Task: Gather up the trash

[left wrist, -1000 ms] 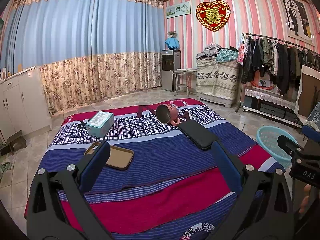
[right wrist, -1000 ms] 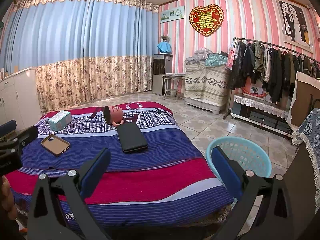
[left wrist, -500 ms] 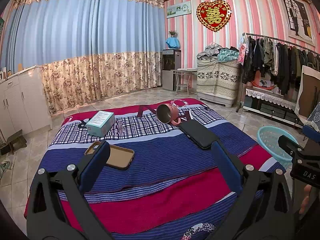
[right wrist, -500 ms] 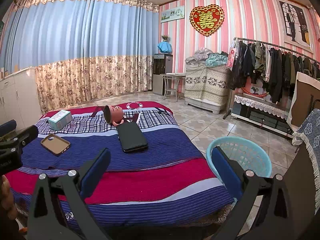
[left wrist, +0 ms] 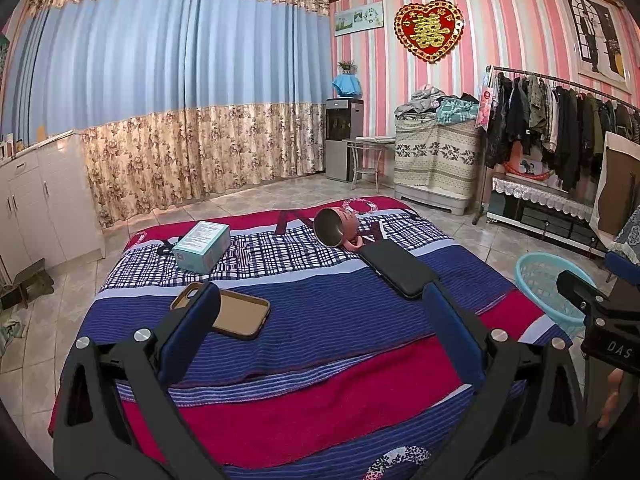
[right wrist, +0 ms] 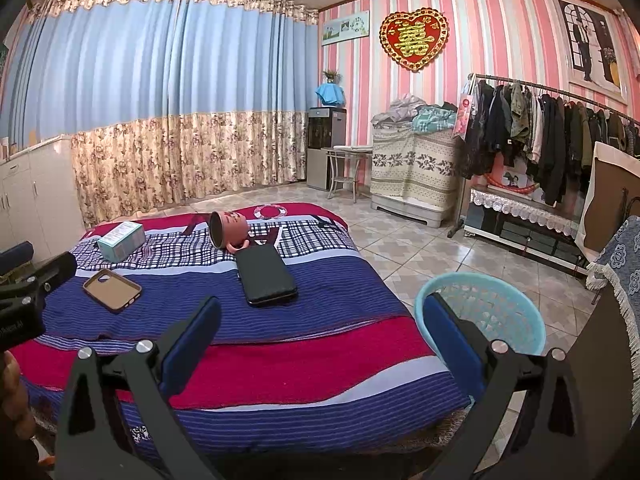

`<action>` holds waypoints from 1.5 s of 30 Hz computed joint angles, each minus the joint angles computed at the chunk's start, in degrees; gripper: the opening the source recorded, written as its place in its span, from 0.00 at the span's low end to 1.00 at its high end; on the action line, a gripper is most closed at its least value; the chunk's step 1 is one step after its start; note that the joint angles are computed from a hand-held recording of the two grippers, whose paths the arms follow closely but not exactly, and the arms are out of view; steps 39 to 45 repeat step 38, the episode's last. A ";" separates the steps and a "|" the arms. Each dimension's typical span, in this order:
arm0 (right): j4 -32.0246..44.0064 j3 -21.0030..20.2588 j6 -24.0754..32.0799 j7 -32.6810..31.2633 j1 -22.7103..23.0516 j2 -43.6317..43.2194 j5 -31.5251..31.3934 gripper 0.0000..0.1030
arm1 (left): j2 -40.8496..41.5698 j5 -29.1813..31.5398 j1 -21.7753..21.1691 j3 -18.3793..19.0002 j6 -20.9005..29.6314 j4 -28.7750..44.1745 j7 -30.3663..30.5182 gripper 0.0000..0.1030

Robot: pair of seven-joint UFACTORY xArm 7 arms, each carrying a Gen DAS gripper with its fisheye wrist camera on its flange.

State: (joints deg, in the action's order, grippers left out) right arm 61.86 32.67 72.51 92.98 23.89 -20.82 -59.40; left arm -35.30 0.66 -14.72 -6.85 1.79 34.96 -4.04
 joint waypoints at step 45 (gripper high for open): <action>0.36 -1.01 1.71 2.52 2.75 2.03 -1.86 0.96 | -1.66 -0.08 -0.20 0.38 -1.29 -2.04 0.34 0.95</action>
